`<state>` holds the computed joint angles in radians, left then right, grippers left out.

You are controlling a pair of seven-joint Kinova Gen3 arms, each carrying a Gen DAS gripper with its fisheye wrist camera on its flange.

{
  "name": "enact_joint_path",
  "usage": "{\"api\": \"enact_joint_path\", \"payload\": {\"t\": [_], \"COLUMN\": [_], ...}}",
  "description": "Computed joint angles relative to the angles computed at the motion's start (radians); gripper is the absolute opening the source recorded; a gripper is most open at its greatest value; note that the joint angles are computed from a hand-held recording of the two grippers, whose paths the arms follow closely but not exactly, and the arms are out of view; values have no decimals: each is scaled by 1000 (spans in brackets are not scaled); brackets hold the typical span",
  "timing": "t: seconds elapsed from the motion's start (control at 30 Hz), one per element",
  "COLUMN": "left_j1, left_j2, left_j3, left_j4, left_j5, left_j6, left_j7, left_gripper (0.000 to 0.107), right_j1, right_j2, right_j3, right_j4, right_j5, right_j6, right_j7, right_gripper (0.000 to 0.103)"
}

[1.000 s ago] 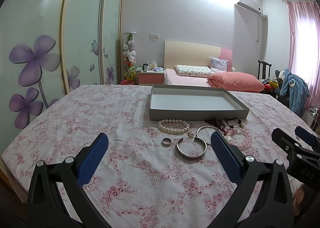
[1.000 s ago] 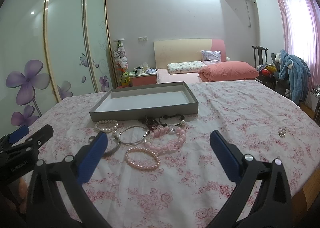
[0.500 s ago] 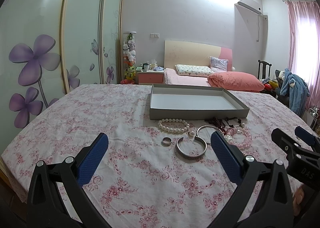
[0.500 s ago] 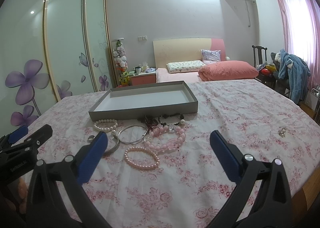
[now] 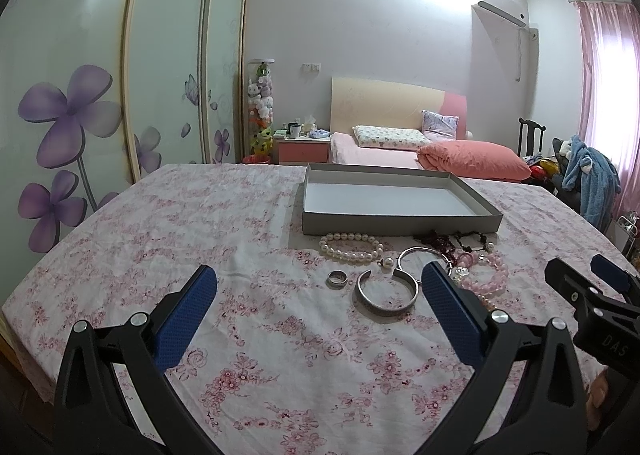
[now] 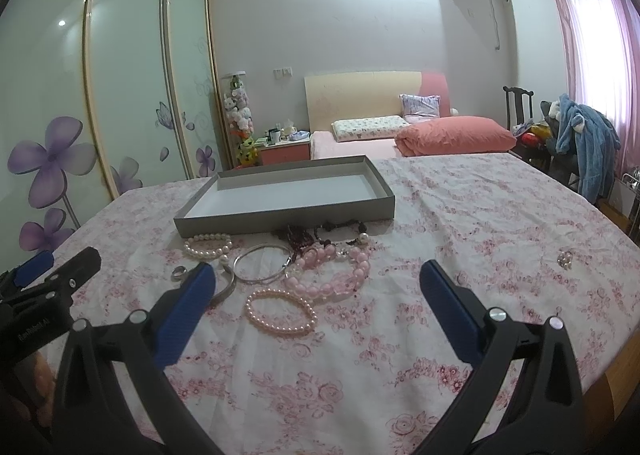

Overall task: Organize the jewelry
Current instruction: 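Grasp the small pink pearl bracelet with the right tool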

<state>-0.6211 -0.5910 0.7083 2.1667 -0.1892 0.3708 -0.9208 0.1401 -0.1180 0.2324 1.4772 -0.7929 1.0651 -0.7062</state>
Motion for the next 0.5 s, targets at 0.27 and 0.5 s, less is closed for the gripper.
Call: {"api": "enact_joint_path", "payload": {"t": [0.27, 0.5], "left_j1": [-10, 73], "left_j2": [50, 160], "left_j3": [-2, -49], "left_j4": [-29, -82], "left_j5": [-22, -87], "left_j6": [52, 122], "left_j7": [-3, 12], "left_gripper": [101, 101], "right_j1": [10, 16], "right_j2": [81, 193], "right_j3": [-44, -137], "right_j4": [-121, -257], "right_j5": [103, 249], "right_j6": [127, 249], "right_j7": [-93, -201], "right_gripper": [81, 43]}}
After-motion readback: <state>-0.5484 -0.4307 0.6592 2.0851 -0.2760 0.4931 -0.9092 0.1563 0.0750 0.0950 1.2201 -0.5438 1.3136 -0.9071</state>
